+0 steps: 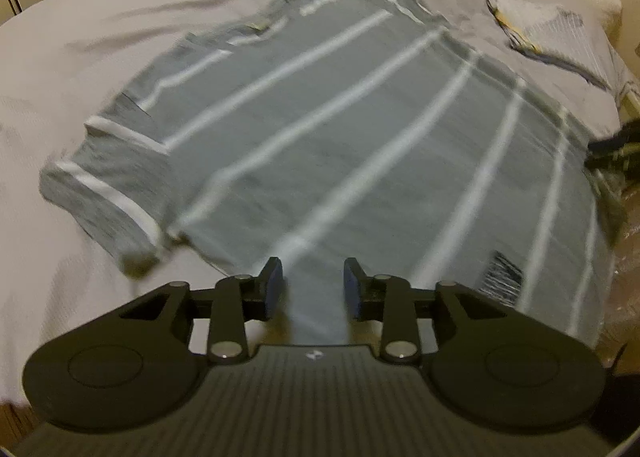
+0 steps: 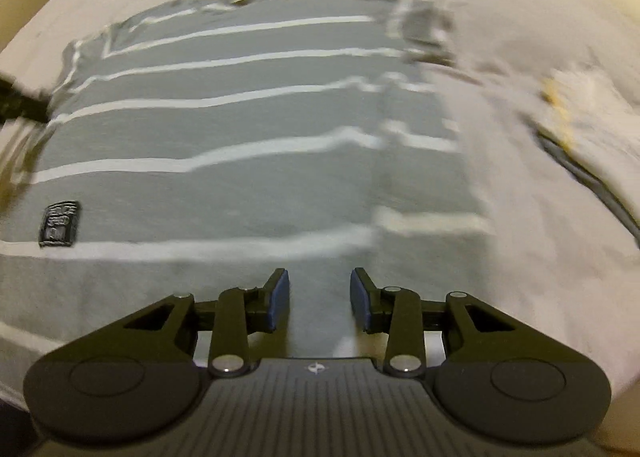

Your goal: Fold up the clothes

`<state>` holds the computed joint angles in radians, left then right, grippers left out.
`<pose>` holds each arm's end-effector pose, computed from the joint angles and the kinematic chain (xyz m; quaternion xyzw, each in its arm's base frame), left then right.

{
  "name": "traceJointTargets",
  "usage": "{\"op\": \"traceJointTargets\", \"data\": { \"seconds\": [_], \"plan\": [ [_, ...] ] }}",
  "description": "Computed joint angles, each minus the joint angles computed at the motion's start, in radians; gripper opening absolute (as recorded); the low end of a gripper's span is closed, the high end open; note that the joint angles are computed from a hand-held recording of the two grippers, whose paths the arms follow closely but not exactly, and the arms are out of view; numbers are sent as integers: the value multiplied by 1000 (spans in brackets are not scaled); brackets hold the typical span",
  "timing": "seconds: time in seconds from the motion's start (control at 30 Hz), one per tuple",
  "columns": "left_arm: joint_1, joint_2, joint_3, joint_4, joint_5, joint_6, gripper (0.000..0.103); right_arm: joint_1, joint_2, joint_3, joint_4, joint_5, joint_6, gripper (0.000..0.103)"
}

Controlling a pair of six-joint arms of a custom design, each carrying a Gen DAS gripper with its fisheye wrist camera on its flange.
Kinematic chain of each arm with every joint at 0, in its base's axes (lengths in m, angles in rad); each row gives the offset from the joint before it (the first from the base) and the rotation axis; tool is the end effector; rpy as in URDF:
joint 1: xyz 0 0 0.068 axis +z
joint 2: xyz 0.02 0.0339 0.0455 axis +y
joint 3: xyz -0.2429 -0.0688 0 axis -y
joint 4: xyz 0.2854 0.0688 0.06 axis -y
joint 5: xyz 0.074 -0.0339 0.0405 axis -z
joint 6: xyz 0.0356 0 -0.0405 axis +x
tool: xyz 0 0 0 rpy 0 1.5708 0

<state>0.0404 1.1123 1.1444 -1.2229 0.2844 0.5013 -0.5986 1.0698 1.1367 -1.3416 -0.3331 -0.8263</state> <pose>0.2362 -0.0005 0.3000 0.2481 0.9403 -0.0841 0.2174 0.1846 -0.1118 0.3025 -0.1351 0.9663 0.0290 0.2173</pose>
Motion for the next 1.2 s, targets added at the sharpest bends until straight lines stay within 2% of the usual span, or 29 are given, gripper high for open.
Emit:
{"op": "traceJointTargets", "data": {
  "seconds": [0.17,0.37,0.4,0.47,0.5,0.67,0.77,0.8,0.83,0.9,1.03,1.1,1.2],
  "plan": [
    [-206,-138,-55,-70,-99,-167,36,-229,151,146,-62,-40,-155,38],
    [-449,-229,-141,-92,-160,-336,38,-279,222,163,-71,-21,-315,37],
    [-483,-238,-158,-90,-166,-350,38,-283,209,142,-61,-10,-341,32],
    [-523,-261,-187,-81,-179,-355,40,-293,210,120,-40,10,-349,5],
    [-536,-276,-202,-75,-183,-352,40,-303,218,119,-30,14,-340,0],
    [-526,-344,-240,-72,-167,-323,40,-389,246,143,28,22,-322,0],
    [-521,-382,-249,-85,-167,-322,42,-419,251,174,18,-4,-336,0],
    [-527,-393,-254,-89,-171,-328,43,-423,247,181,5,-28,-342,6],
    [-533,-405,-259,-94,-175,-334,43,-422,244,186,-10,-52,-342,18],
    [-549,-424,-268,-103,-182,-356,43,-401,240,171,-14,-70,-336,26],
    [-620,-451,-281,-114,-229,-431,44,-333,280,151,18,-60,-260,25],
    [-656,-456,-282,-119,-257,-477,44,-316,330,171,8,-41,-234,0],
    [-715,-453,-281,-127,-308,-570,45,-349,360,222,2,-46,-277,0]
  ]
}}
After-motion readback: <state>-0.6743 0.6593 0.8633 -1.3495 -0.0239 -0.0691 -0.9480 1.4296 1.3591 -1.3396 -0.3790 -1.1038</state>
